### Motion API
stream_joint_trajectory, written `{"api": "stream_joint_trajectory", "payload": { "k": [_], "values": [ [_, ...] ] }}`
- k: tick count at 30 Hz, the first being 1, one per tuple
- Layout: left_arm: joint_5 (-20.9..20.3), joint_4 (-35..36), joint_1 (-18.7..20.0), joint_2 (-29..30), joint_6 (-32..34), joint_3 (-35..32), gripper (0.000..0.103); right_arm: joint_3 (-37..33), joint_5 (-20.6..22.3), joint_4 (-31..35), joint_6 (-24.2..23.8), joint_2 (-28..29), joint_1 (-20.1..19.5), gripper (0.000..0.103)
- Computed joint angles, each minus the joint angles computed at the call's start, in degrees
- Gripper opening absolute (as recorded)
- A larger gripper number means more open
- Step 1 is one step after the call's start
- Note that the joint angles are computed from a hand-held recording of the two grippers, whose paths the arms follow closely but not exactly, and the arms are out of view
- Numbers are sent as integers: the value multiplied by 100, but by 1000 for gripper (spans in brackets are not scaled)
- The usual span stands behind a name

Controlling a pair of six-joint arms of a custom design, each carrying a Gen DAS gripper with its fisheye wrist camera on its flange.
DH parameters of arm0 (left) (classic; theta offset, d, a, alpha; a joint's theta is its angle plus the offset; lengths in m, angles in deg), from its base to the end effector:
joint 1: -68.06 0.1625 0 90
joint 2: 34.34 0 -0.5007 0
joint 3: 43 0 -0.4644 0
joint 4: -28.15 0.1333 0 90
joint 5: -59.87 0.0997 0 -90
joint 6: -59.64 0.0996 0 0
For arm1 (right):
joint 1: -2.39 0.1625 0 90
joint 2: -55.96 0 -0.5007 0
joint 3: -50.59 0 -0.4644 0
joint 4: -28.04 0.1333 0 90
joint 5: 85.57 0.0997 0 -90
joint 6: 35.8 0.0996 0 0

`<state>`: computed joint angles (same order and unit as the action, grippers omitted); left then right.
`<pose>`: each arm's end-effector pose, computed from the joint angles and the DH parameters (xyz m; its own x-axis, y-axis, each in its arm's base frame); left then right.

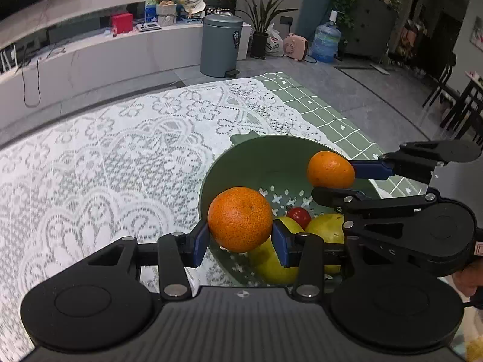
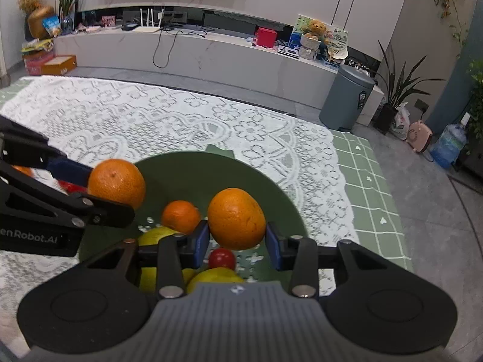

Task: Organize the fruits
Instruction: 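Carry both held tangerines over the green colander with both tools, then open both tools to drop the tangerines into the colander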

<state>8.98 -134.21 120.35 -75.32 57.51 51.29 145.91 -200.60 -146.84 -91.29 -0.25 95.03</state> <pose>-0.3188 -0.7330 0.0780 -0.7608 0.2837 -0.5837 0.5503 0.7589 -0.3483 0.1267 -0.7680 0.2942 -0.4942 -0.4263 0.7577 -0.7756 0.6099 -0.1628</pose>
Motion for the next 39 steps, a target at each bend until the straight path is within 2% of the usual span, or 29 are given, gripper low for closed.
{"api": "stream_joint_trajectory", "payload": {
  "k": [18,33,39],
  "values": [
    [37,624,87,397,488,-560,50,-406,-455,145,-493,412,-65,37],
    [505,760,47,613,895,-810,52,-532,-584,275,-441,555,-115,38],
    [550,869,38,619,852,-842,54,-548,-594,372,-416,541,-103,38]
  ]
}}
